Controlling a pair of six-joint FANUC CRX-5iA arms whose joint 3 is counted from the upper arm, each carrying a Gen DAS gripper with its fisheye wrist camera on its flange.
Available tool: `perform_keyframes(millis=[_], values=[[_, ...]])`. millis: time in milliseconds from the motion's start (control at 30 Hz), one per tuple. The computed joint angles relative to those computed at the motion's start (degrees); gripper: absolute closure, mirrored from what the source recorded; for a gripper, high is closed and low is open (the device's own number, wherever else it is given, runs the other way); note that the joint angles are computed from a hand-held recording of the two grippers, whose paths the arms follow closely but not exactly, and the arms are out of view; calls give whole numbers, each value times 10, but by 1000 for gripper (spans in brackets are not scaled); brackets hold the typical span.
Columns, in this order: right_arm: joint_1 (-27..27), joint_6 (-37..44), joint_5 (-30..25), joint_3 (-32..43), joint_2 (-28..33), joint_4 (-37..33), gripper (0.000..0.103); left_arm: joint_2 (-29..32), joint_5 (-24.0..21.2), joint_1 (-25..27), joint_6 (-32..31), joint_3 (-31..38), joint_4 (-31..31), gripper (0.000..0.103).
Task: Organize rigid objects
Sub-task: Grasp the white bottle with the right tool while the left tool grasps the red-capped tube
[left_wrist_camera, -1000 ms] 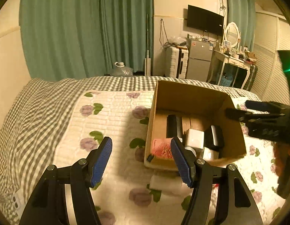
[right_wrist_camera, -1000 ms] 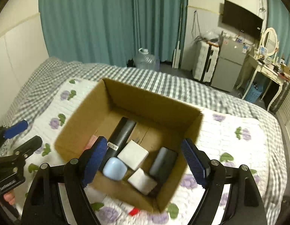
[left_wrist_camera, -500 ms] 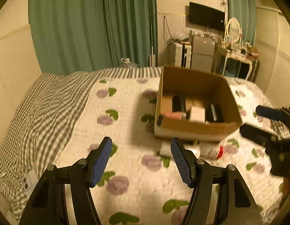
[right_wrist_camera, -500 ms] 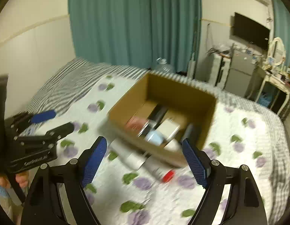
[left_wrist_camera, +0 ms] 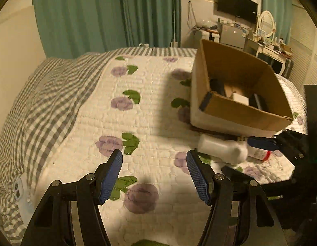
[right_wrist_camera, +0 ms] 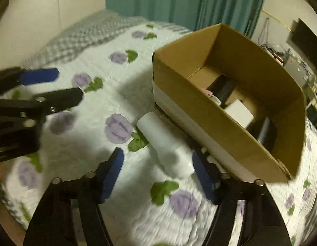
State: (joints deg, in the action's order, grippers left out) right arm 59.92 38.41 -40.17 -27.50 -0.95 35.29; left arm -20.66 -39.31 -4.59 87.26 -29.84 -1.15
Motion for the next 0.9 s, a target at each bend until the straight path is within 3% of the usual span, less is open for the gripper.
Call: perform_keyframes(millis=[167,267,367,533,700,833,900], values=[[-15,45,-22,34,60,7,45,14,16,36,-52,-22,75,35],[-27,77,-53,68,93,-29,54,22,18,42,-56,-24,85,35],[-28,61,-42,54,85,-21,56,27,18,40,-58,-23,83,35],[-4,14,-18,-8,-5,-30,57,28,19,19,-50,-16,66,35],[22,-77,-43,-88,-119,-4,58,47,8,-41,-15,8,29,35],[-4,-109,-89,-119,-182,19,58,83,-16,-103,32,45,-9,35],[-23,-125,-101,-115,-178,30,58,98,-13,-130,46,55,-6,35]])
